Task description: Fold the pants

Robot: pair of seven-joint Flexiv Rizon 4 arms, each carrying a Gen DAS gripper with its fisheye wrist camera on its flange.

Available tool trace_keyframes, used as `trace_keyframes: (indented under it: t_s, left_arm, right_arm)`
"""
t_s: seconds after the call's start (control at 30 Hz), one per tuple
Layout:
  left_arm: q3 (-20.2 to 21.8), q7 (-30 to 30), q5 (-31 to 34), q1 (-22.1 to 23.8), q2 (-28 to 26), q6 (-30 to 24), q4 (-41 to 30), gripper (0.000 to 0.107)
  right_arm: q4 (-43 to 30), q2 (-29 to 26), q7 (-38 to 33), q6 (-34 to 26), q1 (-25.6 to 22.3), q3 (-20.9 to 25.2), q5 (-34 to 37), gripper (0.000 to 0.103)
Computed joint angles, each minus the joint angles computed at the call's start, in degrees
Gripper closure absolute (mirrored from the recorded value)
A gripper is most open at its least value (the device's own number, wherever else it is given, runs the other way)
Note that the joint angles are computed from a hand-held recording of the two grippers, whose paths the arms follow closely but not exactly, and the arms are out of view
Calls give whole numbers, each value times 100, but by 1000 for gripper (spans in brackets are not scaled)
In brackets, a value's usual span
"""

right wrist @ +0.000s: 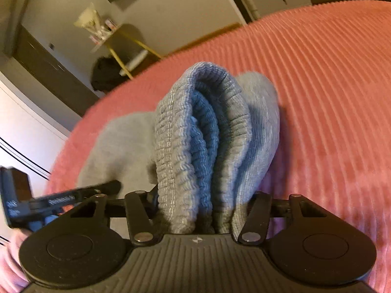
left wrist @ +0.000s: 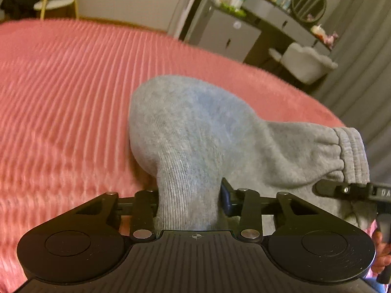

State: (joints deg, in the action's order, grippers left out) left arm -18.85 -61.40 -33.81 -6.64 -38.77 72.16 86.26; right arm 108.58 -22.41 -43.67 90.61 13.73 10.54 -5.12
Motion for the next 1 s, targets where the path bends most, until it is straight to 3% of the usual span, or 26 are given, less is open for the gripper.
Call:
trace_keyframes:
  t_s: [0.03,0.1,0.17,0.2,0.27,0.3,0.33,0.37,0.43,0.47,0.53,0.57,0.63,0.73,0.77,0.8,0.93,1.0]
  left_arm:
    - [-96,52,-34,54,-8,35,-46,67]
    - [-226,36,-298,111,-55,5,-207,68]
    - [275,-58,-697,-283,-174,-193,-562,64]
    - [650,-432,-465,-518,-275,-246,-793,55]
    - [1584,-2111,1048,-949,-529,-398,-1407,52]
    - [1944,-2856,1813,-1076,-588,-547,-1640,54]
    - [2119,-3227,2205,-1139,-570,-615,-1687,54]
    - [2106,-3228,2224,-1125,-500,-511,-1547,52]
    - [1522,-2406,1390,-811,-222,-21,-807,43]
    - [1055,-2226,1159,-509,-53,247,-374,38]
    - [127,-2240,1128,187,185,604,294,36]
    - [-291,-2080,874,495,290,763,656,36]
    - [-883,-1923,597,937,424,1051,1165,36]
    - [-1353,-1847,243,1268,502,1421,1649,36]
    - [-1487,-1798,63,1361,515,1444,1747,36]
    - [-1434,-2054,223,1336,479,1329,1668,36]
    - [-1139,-2113,177,1044,568,1516,1773,36]
    - [-956,-2194,333,899,568,1521,1693,36]
  right_arm:
    - [-128,-18,-99,-23,-175,198,94,50]
    - [-225,-1,-38,78,-120,61,95,50]
    - [-317,26,75,89,97,-318,-12,50]
    - [-424,56,-114,-54,297,-542,303,48]
    - [-529,49,246,-151,475,-915,281,33]
    - [-402,111,912,-222,715,-1382,-278,29]
    - [-208,240,1809,-399,905,-1849,-1211,28]
    - [24,374,2648,-390,1118,-2315,-2144,25]
    - [521,672,3853,-125,1677,-3248,-3448,24]
    - [804,801,4096,171,2070,-3715,-3540,24]
    - [1228,937,3994,591,2792,-4341,-2987,24]
    - [1402,955,3972,810,2954,-4423,-2762,24]
    - [1561,913,3951,993,2798,-4041,-2345,24]
    - [1510,621,4184,1260,2095,-3074,-1826,26]
    - [1482,488,4235,1487,2011,-2955,-1617,26]
    - [1454,389,4308,1595,2086,-3008,-1429,26]
    - [1378,142,4363,1526,2950,-3719,-457,27]
    - [1278,86,4260,1196,3425,-4179,-267,47]
